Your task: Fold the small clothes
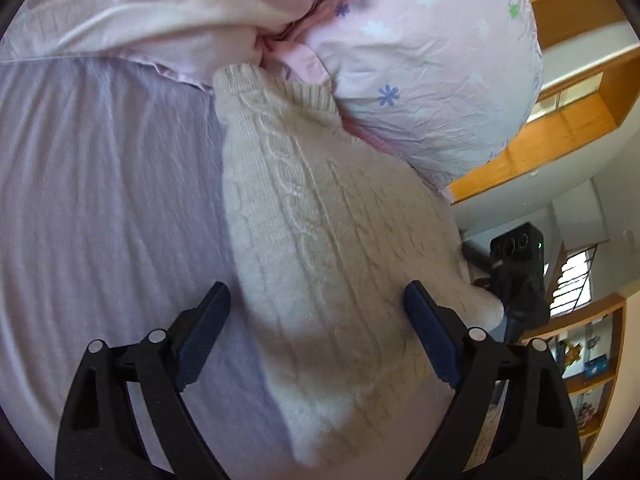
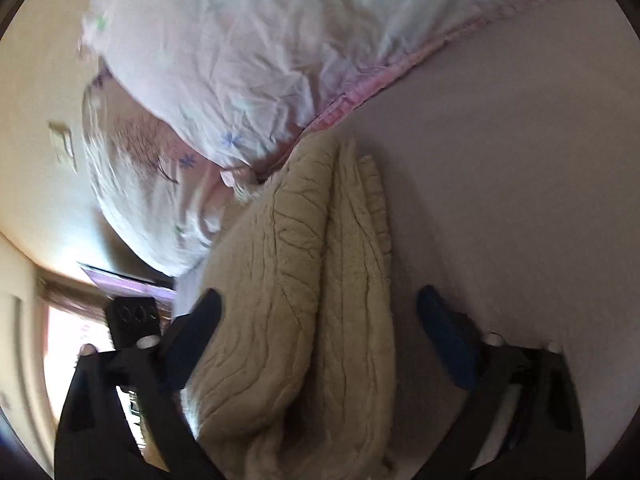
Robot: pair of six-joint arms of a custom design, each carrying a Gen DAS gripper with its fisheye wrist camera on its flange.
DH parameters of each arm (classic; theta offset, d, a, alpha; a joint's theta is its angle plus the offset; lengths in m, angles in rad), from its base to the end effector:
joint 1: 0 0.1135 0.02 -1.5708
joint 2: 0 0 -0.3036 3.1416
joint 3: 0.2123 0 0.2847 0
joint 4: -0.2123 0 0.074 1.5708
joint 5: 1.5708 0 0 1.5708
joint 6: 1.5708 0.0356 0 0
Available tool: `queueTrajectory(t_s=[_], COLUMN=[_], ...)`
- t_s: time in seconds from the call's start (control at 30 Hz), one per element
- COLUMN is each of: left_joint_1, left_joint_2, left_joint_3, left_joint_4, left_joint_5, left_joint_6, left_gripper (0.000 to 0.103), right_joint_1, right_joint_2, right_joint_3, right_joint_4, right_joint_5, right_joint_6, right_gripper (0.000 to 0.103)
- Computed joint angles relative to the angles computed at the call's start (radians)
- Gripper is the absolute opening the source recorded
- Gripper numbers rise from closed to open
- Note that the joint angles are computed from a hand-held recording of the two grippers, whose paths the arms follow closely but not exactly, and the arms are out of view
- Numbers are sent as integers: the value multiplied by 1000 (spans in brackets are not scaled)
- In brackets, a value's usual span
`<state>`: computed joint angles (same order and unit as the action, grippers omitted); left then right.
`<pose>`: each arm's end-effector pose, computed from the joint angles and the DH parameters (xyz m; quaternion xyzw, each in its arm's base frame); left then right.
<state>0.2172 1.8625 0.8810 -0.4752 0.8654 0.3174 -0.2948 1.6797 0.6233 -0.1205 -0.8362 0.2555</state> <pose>0.3212 0.0431 0.1098 0.0693 0.9040 -0.3901 0.1605 0.2753 -0.0560 0.1122 0.1670 0.8841 0.3946 0.1866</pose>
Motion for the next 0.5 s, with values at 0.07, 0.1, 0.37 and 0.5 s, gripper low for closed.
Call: queueTrajectory(t_s=[0.07, 0.1, 0.37, 0.5], left_joint_1=[-8, -6, 298, 453], left_joint_2=[13, 1, -50, -145], left_joint_3=[-13, -35, 14, -42], left_joint_4=[31, 55, -310, -168], left_joint_5=[33, 34, 142, -4], left_joint_6=[-22, -31, 509, 550], left_gripper=[78, 65, 40, 56], right_joint_1=[27, 32, 235, 445], right_joint_2=[2, -16, -197, -226], right_joint_3=[-24, -50, -189, -141], right_joint_4=[41, 84, 257, 152], right_joint_5=[-5, -10, -30, 208], right_joint_6=[36, 54, 199, 152], right_gripper=[53, 44, 41, 65])
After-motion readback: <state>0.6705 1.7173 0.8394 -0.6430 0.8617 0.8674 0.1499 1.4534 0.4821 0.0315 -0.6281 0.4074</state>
